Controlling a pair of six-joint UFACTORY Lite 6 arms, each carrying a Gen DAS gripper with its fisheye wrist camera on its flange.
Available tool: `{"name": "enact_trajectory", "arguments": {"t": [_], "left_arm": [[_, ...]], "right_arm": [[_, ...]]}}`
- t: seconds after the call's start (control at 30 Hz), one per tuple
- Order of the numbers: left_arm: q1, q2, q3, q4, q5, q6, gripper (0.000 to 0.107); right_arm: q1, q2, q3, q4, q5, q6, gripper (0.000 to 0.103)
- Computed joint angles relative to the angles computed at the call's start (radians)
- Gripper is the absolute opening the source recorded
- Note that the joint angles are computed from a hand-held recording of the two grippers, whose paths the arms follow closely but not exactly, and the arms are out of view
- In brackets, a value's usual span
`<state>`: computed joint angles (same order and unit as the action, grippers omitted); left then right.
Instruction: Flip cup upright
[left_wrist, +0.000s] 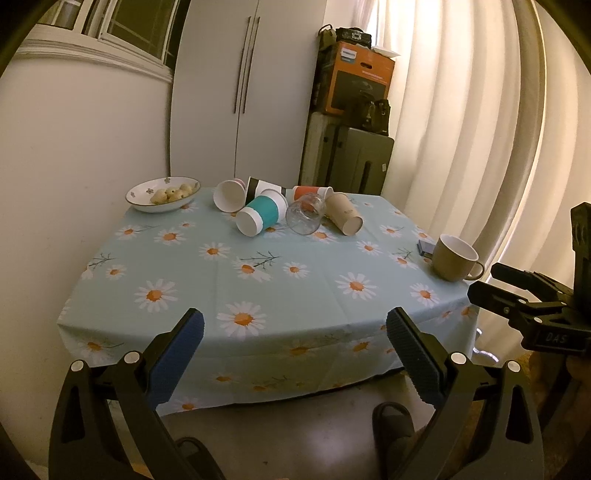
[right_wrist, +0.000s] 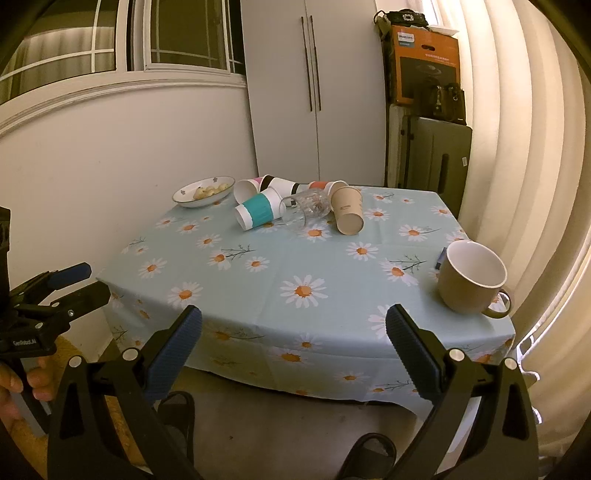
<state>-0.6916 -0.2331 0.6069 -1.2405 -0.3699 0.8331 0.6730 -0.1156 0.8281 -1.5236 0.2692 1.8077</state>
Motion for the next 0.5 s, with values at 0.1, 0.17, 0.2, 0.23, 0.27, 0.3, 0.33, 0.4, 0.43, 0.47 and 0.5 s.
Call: {"name": "enact_trajectory", "arguments": {"t": [0.1,0.17,0.2,0.23,0.27,0.3,0.33,0.4,0.43,0.47,0.5], "left_arm": [[-0.004,0.003,0.0,0.005,-0.002,-0.01,0.096],[-0.007,0.007,0.003,0.004,-0.004,-0.011,0.096],[-0.006,0.005,0.004,-0.007,-0.003,0.004,0.096],[-0.002,0.002,0.002,-0.009,0.0,0.008,0.096],[-0.004,0.003,0.003,-0.013,-0.002,0.01,0.096],[-0.007,0.003,0.003,-0.014,-0.004,0.011,0.096],[-0.009,0.003,0.003,-0.015,-0.006,0.012,0.096],[-0.015,0.005,0.004,-0.027,-0.015,0.017,0.096],[-0.015,0.003,0.003,-0.027,-0.014,0.015,0.096],[-0.008,0.005,0.006,-0.011,-0.002,0.006,0.096],[-0.01,0.007,0.007,-0.014,-0.006,0.006,0.096]], "right_arm": [[0.003,0.005,0.002,0.003,0.002,-0.005,0.098],[0.007,0.006,0.003,0.004,0.007,-0.007,0.098],[0.007,0.006,0.004,0.007,0.006,-0.009,0.098],[0.007,0.005,0.003,0.006,0.004,-0.008,0.098],[0.008,0.006,0.004,0.007,0.006,-0.008,0.098],[0.01,0.006,0.004,0.007,0.009,-0.007,0.098],[0.011,0.007,0.003,0.007,0.009,-0.006,0.098],[0.009,0.005,0.002,0.007,0.005,-0.008,0.098],[0.01,0.005,0.002,0.005,0.006,-0.006,0.098],[0.01,0.004,0.001,0.004,0.006,-0.006,0.098],[0.011,0.005,0.001,0.005,0.007,-0.005,0.098]]}}
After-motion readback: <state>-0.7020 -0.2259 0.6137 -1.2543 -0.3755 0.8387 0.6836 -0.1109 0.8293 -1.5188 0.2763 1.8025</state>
